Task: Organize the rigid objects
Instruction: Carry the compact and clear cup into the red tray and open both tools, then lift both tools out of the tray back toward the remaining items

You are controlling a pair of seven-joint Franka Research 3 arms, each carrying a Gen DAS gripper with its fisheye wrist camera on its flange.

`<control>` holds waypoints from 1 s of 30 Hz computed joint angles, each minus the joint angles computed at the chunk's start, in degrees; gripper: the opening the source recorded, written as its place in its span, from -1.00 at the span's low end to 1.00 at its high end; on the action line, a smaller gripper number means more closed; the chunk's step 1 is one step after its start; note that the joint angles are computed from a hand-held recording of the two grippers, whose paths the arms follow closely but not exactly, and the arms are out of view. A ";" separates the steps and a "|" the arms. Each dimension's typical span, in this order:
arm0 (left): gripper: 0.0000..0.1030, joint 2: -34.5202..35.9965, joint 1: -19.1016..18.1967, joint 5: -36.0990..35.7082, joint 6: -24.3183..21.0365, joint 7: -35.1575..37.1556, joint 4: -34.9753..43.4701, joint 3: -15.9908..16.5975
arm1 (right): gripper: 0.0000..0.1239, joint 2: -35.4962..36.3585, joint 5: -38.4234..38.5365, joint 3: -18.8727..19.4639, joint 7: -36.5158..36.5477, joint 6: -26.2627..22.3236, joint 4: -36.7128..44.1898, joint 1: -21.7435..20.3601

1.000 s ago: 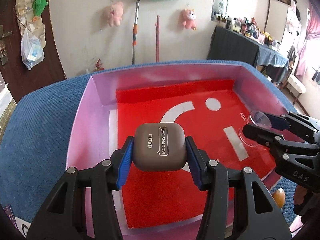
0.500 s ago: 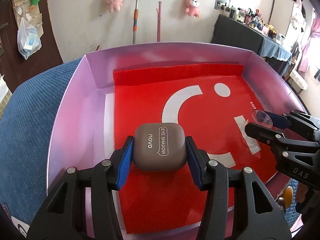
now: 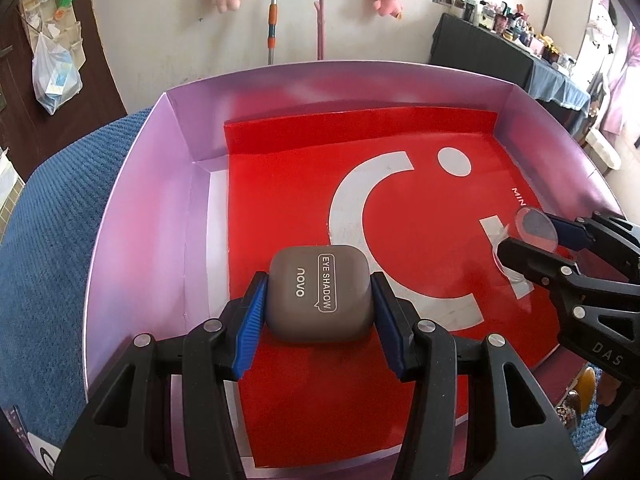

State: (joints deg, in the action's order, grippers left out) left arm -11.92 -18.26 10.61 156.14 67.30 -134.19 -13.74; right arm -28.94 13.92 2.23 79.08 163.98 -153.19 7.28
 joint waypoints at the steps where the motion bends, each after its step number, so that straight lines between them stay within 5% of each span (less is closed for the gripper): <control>1: -0.06 -0.09 -0.03 -0.04 0.03 0.05 -0.11 0.02 | -0.30 -0.07 0.02 -0.08 -0.05 -0.04 -0.07 0.03; 26: 0.10 -0.59 0.08 -0.84 2.32 0.73 -1.19 0.37 | -0.28 -0.52 0.78 -0.12 0.31 1.11 -0.38 0.14; 30: 0.16 -0.80 0.54 1.12 1.77 -0.75 -1.23 -0.32 | -0.09 -1.06 0.88 -0.15 0.32 1.95 -0.70 0.27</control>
State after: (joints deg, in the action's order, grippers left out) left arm -12.72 -17.71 11.74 157.91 66.55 -135.42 -14.06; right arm -30.00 14.80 2.07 79.40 165.93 -153.90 7.55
